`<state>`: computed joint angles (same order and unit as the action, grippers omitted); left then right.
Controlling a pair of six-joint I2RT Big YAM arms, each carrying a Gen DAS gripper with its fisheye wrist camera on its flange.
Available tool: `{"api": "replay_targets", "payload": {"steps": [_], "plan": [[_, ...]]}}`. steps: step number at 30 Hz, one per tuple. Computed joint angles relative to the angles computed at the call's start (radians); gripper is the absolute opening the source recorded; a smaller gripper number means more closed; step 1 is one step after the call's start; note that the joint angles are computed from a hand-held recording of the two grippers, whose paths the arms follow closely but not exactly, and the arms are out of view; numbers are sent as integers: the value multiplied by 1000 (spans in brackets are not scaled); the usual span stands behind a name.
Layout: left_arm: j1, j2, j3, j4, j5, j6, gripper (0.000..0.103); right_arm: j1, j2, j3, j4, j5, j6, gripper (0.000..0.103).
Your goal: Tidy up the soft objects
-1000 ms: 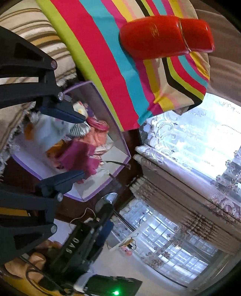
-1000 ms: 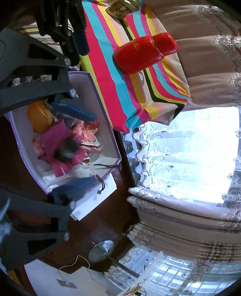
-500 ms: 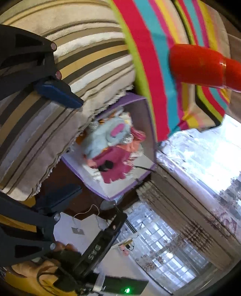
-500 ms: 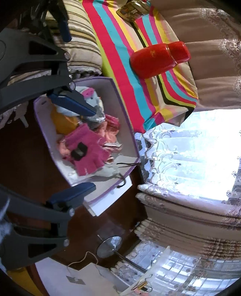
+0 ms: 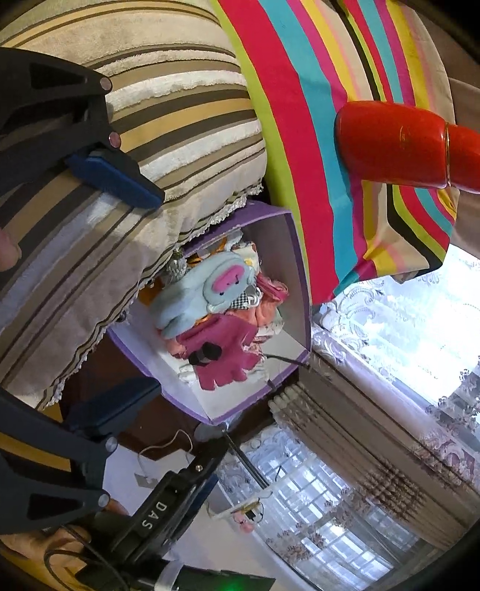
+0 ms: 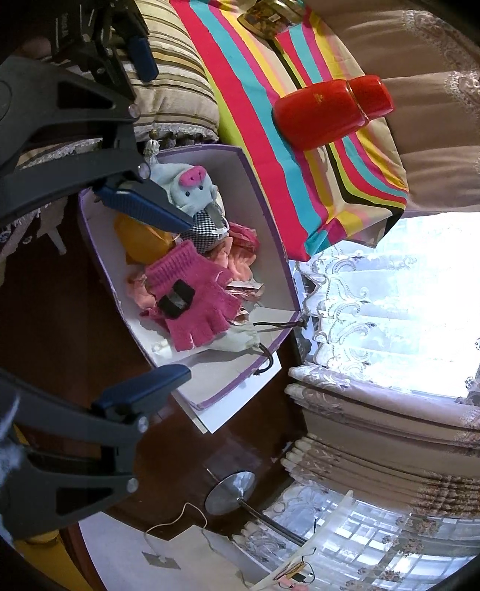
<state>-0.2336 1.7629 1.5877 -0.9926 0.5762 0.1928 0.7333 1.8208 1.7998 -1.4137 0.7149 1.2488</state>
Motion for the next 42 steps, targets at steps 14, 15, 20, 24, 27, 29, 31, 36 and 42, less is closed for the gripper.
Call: {"api": "replay_targets", "payload": {"steps": [14, 15, 20, 24, 27, 29, 31, 36, 42], "plan": [[2, -1, -2, 1, 6, -6, 93, -2, 1, 1, 10, -13, -11, 77], [2, -1, -2, 1, 6, -6, 93, -3, 1, -1, 10, -14, -10, 77], [3, 0, -1, -1, 6, -4, 93, -2, 0, -3, 11, -15, -11, 77], [2, 0, 0, -1, 6, -5, 93, -2, 2, -2, 10, -18, -9, 77], [2, 0, 0, -1, 6, -5, 93, -2, 1, -4, 12, -18, -10, 77], [2, 0, 0, -1, 6, -5, 93, -2, 1, -3, 11, -17, -10, 77], [2, 0, 0, -2, 6, -5, 93, -2, 0, -3, 11, -18, -10, 77], [2, -1, 0, -1, 5, -6, 93, -3, 2, -2, 11, -21, -10, 77], [1, -1, -1, -1, 5, -7, 93, -2, 4, 0, 10, -22, -7, 77]]}}
